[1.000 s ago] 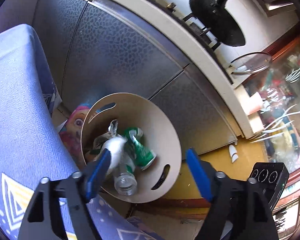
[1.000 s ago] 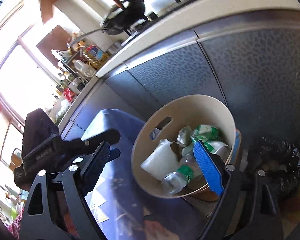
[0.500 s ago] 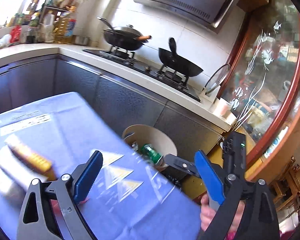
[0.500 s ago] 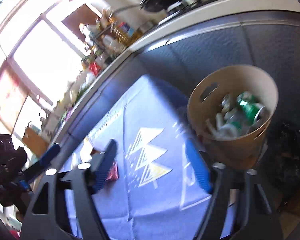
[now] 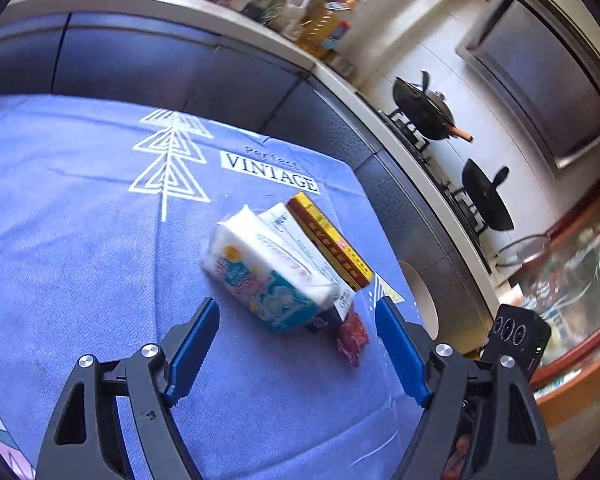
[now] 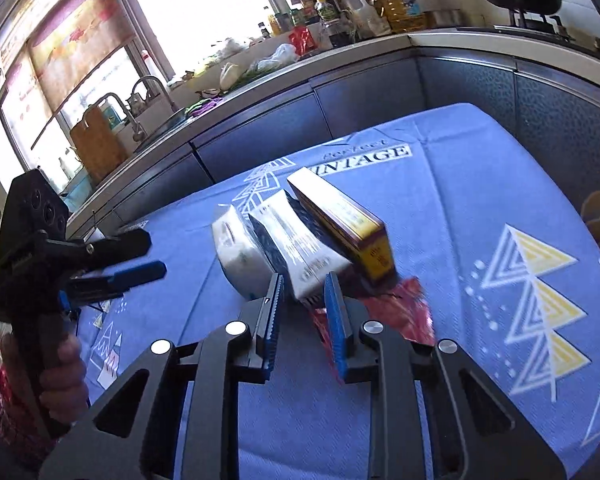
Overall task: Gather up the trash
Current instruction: 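Bring both open tools back to the remaining trash on the table, then grasp the white bag with the left tool while the right tool grips the red wrapper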
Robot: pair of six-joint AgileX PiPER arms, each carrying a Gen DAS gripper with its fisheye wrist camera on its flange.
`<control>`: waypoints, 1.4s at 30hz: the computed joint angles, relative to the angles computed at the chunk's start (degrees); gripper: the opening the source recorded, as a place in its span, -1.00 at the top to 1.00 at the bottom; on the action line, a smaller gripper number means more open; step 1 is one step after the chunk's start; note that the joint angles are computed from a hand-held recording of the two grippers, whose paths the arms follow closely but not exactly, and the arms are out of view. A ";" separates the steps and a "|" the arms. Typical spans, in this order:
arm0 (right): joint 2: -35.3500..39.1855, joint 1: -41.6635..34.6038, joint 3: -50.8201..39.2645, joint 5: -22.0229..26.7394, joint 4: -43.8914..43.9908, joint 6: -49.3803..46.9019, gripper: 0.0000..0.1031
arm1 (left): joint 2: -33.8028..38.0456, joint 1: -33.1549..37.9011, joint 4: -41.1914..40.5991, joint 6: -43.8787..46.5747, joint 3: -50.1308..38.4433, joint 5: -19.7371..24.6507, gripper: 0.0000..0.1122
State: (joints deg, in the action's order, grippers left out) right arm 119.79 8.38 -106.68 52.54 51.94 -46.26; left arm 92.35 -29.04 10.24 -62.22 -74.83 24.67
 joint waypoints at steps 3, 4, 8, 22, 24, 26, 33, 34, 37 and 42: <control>5.30 3.90 -10.02 1.66 -6.49 7.28 0.59 | 0.15 2.77 -5.85 2.92 1.94 -2.04 -0.42; 6.81 4.42 -12.18 3.32 -6.48 8.25 0.59 | 0.17 3.64 -7.43 3.67 2.43 -2.34 -0.42; 3.95 6.21 -5.42 9.46 -1.83 -0.02 0.59 | 0.77 5.84 -12.10 6.28 2.65 -1.88 -0.46; -10.40 -4.08 20.62 -10.46 2.37 -13.47 -0.72 | 6.61 5.36 -11.00 7.15 -0.25 1.53 -0.36; -8.58 -2.51 17.94 -12.01 -3.84 -8.81 -0.72 | 7.62 4.50 -7.16 3.38 -1.07 2.30 -0.30; -6.52 -0.97 14.96 -12.17 -8.50 -5.67 -0.71 | 8.97 2.84 0.28 -2.56 -3.50 5.53 -0.18; -3.67 0.77 13.56 -12.05 -12.28 -4.29 0.10 | 10.30 0.06 11.27 -9.57 -5.78 9.15 0.19; -3.79 -0.14 13.80 -10.35 -9.61 -6.05 0.43 | 9.69 0.14 11.13 -9.48 -5.29 8.66 0.27; -6.05 -3.25 16.93 -7.99 -2.84 -10.16 0.94 | 6.97 0.66 8.00 -7.24 -1.85 5.36 0.35; -10.79 -9.30 23.41 -3.90 6.69 -17.59 0.95 | 0.61 0.38 0.98 -3.93 6.57 -2.34 0.36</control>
State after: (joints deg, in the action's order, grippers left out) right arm 108.99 -0.92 -83.27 48.64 58.63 -63.85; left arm 92.96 -28.67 11.22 -66.15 -68.25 22.33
